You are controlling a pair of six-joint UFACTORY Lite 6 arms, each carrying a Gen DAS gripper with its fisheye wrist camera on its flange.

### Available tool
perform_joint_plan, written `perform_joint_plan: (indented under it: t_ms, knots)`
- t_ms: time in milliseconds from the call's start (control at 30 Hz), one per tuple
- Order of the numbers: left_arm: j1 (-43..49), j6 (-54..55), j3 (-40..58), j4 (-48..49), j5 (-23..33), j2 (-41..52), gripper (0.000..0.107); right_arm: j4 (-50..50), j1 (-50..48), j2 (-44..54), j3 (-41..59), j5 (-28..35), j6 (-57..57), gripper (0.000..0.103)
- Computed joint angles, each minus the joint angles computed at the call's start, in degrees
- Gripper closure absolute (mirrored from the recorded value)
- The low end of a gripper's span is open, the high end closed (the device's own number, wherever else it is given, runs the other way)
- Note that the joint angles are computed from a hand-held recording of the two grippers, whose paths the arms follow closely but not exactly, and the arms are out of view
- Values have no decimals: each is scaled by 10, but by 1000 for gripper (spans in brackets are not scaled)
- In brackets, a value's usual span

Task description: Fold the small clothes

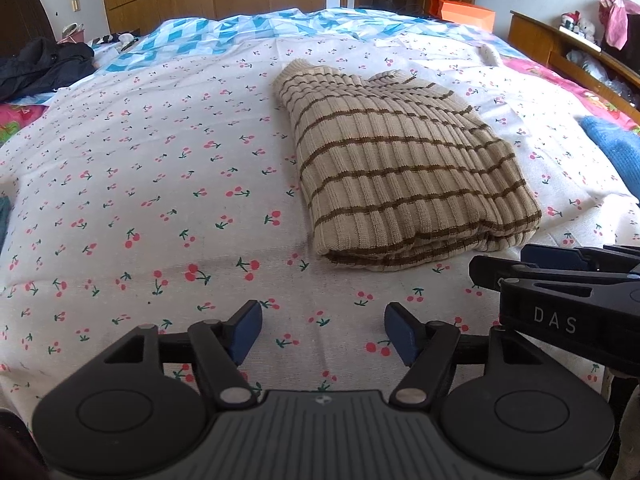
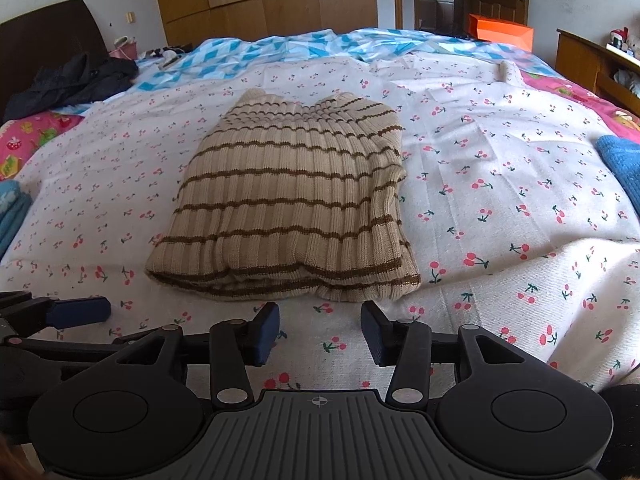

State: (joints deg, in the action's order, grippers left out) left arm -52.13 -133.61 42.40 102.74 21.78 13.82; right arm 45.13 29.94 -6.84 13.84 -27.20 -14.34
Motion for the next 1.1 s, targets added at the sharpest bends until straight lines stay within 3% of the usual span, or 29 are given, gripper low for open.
perform_joint_plan:
  t_ms: [533, 800, 1100]
  knots:
    - [-3, 81, 9, -88, 14, 2, 18, 20, -4, 7, 7, 13, -22, 51]
    - [8, 88, 8, -112, 14, 0, 14, 56, 7, 22, 18, 10, -61, 41]
    - [10, 110, 11, -142, 17, -2, 9, 57, -6, 4, 16, 33, -63, 37]
